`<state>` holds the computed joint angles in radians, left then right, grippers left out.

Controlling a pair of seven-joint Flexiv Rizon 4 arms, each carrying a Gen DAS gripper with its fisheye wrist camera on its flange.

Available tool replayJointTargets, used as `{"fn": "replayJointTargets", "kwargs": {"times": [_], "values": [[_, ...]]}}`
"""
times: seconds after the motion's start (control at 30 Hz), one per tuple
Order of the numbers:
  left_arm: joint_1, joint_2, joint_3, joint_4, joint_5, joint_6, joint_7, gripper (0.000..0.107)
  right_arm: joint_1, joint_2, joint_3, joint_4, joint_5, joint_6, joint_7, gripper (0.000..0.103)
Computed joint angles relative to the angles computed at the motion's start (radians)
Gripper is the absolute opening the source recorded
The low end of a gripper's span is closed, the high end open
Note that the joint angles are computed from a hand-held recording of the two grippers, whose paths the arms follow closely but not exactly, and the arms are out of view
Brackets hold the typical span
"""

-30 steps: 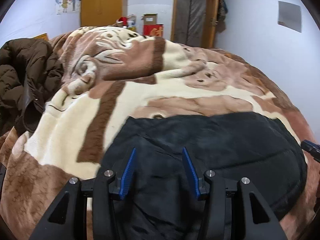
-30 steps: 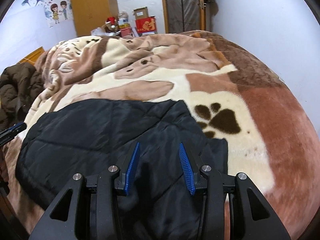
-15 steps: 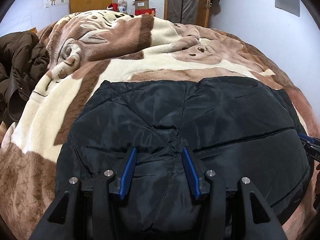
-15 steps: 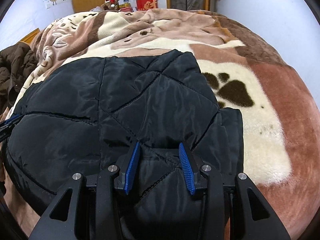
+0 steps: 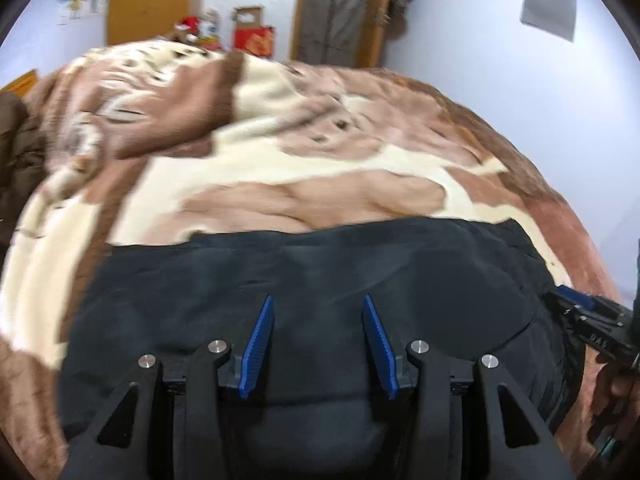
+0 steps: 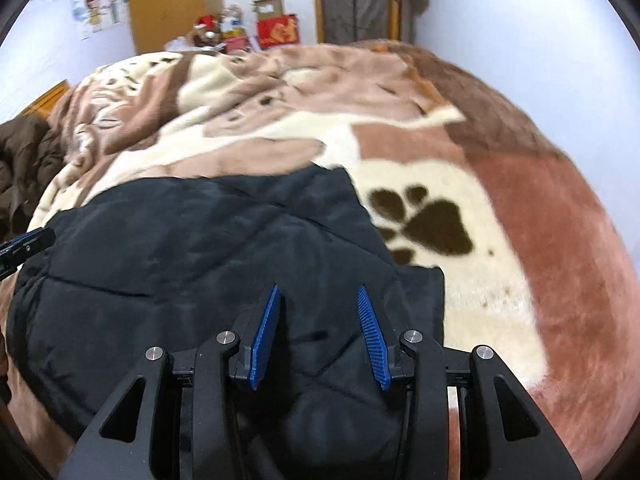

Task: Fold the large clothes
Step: 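Move both tools to the edge of the black jacket bundle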

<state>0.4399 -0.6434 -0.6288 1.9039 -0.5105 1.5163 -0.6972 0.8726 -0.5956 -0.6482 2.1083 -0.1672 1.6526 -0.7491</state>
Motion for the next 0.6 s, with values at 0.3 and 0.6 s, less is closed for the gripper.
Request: {"fn": "replayJointTargets", "kwargs": {"times": [0.3,0.6], "values": [[-0.118,-0.019,0.135,-0.064,0.006,-0.066,-0.014,0.049,-0.059,0.034,0.064,0.034,0.035,0.066,-0.027,0.043],[0.258,0.062,-0.147,0.155,-0.032,0.113,0.079,0.049,-0.054,0.156,0.132,0.183,0.180,0.114,-0.088,0.061]]}}
